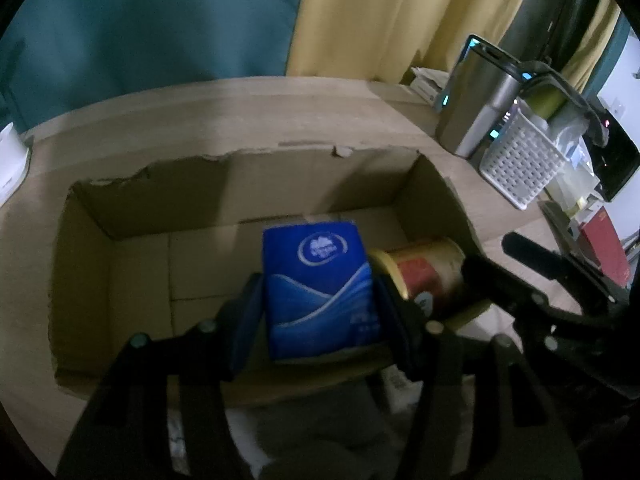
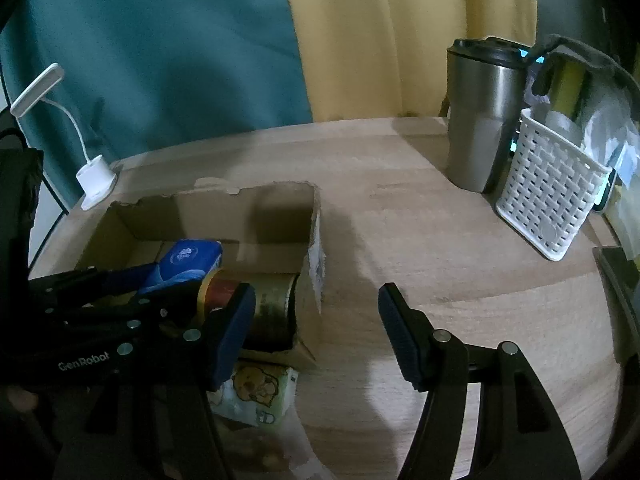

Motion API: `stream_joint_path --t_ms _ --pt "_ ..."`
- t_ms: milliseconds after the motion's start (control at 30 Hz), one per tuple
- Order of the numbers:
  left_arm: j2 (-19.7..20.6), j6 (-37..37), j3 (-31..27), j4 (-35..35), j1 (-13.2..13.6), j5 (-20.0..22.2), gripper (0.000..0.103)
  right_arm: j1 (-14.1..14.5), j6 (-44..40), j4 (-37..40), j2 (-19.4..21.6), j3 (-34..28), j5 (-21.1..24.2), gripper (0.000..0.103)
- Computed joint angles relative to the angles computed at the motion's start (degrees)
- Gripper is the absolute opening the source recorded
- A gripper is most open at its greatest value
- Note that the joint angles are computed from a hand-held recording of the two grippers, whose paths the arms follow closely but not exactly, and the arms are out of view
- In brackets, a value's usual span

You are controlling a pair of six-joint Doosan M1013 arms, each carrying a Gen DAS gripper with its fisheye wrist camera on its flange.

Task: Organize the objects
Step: 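Lower the tissue pack into the box with the left tool while the right tool releases the can inside, then withdraw both tools from the box toward the remaining items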

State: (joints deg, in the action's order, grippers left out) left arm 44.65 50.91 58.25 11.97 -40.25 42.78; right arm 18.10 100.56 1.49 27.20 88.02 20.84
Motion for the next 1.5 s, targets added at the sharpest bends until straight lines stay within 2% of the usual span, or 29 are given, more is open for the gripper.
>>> stream_joint_path --t_ms 33,133,167,733,1133,1267,1500 --pt "-0.02 0.04 0.04 0.0 0.02 0.0 0.06 -0.06 -0.24 0.38 -0.02 0.02 0.01 0.067" --pt "-0.17 -0.07 0.27 -0.22 0.08 -0.23 0.072 -0.18 -0.03 0.72 -0.05 -0.04 0.12 0.067" --pt "-0.3 -0.24 0.49 -0.36 0.11 -0.54 0.073 -0.14 0.34 0.48 -0.06 -0.03 0.07 0.067" --pt "-2.49 -0.61 4.16 -0.63 0.18 -3.91 0.073 0.28 2.78 -2.19 -0.71 0.56 -0.12 0.067" --pt "-4.45 -3.82 7.24 3.04 -0.1 -6.74 0.073 0.96 3.12 -3.28 -1.68 1.7 -1.46 0.067" --pt "-5.24 -5.31 8.53 4.57 -0.16 -7.75 0.073 1.01 2.81 -2.87 -1.94 2.08 -1.98 0.076" --pt "-6.27 -7.41 10.15 6.78 -0.46 -8.8 0.073 1.28 3.08 -3.41 -2.51 2.89 -2.83 0.076"
